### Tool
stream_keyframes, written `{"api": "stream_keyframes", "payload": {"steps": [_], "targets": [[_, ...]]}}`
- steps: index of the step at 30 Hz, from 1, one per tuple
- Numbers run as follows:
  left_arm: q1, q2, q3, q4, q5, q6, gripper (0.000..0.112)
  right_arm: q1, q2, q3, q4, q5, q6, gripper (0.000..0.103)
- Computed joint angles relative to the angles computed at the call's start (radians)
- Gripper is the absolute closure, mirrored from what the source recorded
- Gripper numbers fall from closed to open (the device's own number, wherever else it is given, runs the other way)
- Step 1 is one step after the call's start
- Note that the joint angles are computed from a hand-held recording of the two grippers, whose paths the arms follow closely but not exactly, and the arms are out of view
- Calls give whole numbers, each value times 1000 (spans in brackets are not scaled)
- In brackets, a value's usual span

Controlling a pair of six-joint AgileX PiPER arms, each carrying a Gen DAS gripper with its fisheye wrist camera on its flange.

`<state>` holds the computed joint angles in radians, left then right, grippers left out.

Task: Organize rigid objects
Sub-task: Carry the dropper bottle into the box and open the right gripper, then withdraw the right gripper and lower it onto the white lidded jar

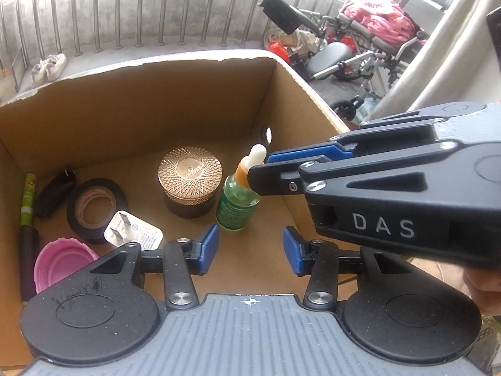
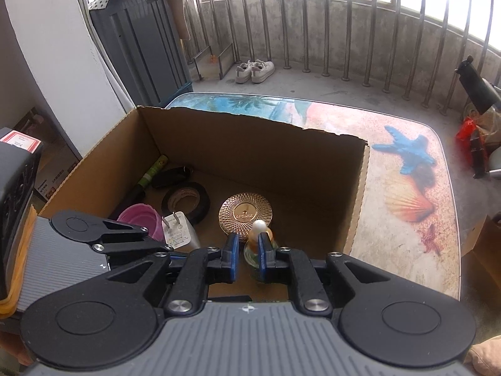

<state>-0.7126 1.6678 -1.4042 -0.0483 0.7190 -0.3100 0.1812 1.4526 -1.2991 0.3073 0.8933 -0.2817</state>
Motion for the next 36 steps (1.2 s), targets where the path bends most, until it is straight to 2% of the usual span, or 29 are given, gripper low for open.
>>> {"api": "stream_keyframes", "payload": {"steps": [3, 9, 10, 12, 13, 16, 18, 23, 26, 28, 31, 36], "targets": [[-14, -30, 26, 41, -17, -24, 59, -16, -22, 20, 33, -7, 3, 80], [-58, -106, 83, 147, -49, -124, 50, -74, -169, 125, 137, -36, 27, 77], [-68, -129, 105, 172, -59, -153, 49, -82, -214, 157, 152, -45, 36, 75], [-98, -181, 151, 232, -74, -219, 44, -94, -304, 218, 164, -66, 65, 58], [-114, -207, 172, 259, -76, -242, 42, -94, -347, 247, 161, -78, 88, 55], [-152, -269, 215, 314, -62, -288, 32, -83, -465, 313, 126, -90, 182, 50], [-173, -315, 251, 349, -67, -325, 25, -56, -528, 346, 85, -94, 259, 43], [-194, -414, 326, 383, -83, -379, 18, 45, -610, 414, 1, -112, 391, 28], [-208, -455, 367, 409, -77, -393, 17, 149, -631, 444, -136, -145, 554, 25], [-228, -479, 390, 476, -53, -440, 16, 197, -636, 450, -202, -148, 637, 25], [-262, -526, 434, 583, -18, -522, 15, 239, -652, 455, -254, -155, 706, 25], [-289, -641, 525, 672, 29, -598, 13, 332, -632, 451, -322, -165, 808, 25]]}}
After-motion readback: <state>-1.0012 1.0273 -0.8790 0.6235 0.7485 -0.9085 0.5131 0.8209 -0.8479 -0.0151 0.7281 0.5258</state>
